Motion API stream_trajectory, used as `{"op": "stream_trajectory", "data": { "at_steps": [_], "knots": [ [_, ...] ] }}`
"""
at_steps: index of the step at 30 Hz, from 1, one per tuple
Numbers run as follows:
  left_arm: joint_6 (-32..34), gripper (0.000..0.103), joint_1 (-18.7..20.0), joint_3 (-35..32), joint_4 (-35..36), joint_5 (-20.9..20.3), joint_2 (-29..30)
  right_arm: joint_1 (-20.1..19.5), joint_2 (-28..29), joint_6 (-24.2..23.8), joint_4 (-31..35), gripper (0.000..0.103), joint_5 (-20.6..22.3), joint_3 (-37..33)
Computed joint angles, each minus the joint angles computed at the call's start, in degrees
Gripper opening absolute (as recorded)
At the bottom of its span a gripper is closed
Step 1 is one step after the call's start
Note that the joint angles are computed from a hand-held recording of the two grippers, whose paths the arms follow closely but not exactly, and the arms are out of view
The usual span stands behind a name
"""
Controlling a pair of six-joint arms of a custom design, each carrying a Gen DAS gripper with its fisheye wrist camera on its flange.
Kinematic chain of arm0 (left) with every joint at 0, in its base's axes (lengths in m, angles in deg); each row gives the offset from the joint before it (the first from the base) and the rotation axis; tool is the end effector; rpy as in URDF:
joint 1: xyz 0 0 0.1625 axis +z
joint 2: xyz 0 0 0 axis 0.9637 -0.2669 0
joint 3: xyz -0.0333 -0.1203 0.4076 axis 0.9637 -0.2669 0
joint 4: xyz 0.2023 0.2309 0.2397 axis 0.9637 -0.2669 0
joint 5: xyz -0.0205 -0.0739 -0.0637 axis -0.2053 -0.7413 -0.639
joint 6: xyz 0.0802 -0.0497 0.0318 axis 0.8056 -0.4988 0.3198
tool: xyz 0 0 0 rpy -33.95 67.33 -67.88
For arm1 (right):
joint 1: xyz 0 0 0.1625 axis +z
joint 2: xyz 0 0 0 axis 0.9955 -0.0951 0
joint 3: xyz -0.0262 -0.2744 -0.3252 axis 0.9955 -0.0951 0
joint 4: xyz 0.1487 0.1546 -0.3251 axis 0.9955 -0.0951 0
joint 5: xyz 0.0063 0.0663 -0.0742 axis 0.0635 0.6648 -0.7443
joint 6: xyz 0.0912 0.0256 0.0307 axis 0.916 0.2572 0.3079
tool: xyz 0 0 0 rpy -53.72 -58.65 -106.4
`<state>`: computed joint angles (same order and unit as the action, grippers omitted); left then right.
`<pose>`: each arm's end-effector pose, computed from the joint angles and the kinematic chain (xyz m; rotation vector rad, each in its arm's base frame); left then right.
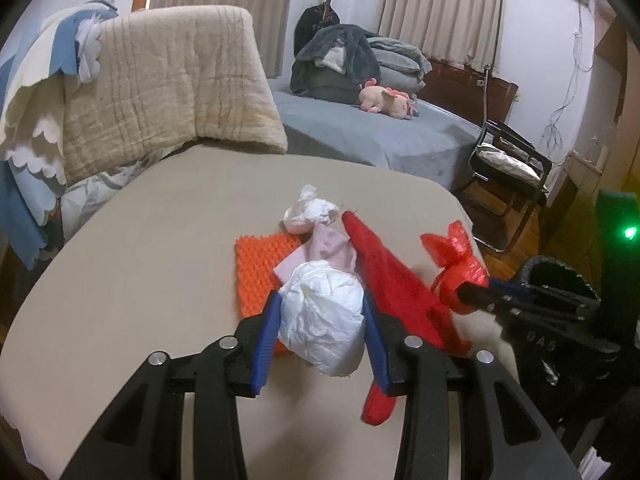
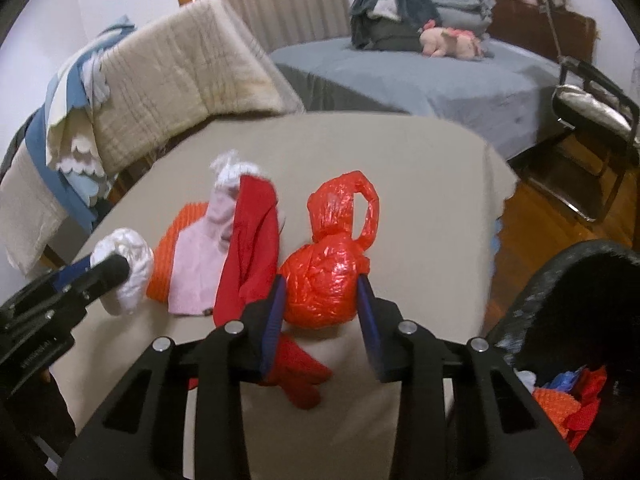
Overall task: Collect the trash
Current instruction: 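Carry the tissue and red bag over the bin and open both tools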
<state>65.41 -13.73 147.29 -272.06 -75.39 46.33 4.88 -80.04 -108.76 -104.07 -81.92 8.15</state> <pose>-0.1798 -0.7237 0.0578 0.5218 2.3705 -0.9783 0.0926 -0.7627 0.1188 0.4895 -2.4440 0.8518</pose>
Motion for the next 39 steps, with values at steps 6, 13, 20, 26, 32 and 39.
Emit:
{"op": "stream_trajectory", "data": {
  "at_steps": [6,13,20,26,32,39],
  "knots": [
    [0.9,0.04,-1.4,-0.2,-0.9,-0.7,0.1,0.2,-3.8,-0.4,-3.3,0.034,2.0,3.9],
    [2.3,0.04,-3.9,-0.9,-1.3,-2.7,0.8,0.2,-9.1,-1.4,-8.1,0.034,3.4,10.0],
    [2.1,0.04,-6.2,-1.0,-0.6,-6.0,1.8,-0.6,-14.3,-2.1,-12.6,0.034,3.3,15.7],
    [2.3,0.04,-8.0,-2.1,1.7,-9.5,3.6,-2.3,-18.9,-2.8,-16.7,0.034,1.8,20.8],
    [2.8,0.04,-9.7,-4.1,4.1,-13.3,5.8,-4.4,-22.1,-2.8,-20.3,0.034,0.0,24.9],
    [3.6,0.04,-11.3,-7.5,7.2,-16.9,9.1,-7.3,-25.2,-2.0,-23.8,0.034,-1.9,28.6]
  ]
}}
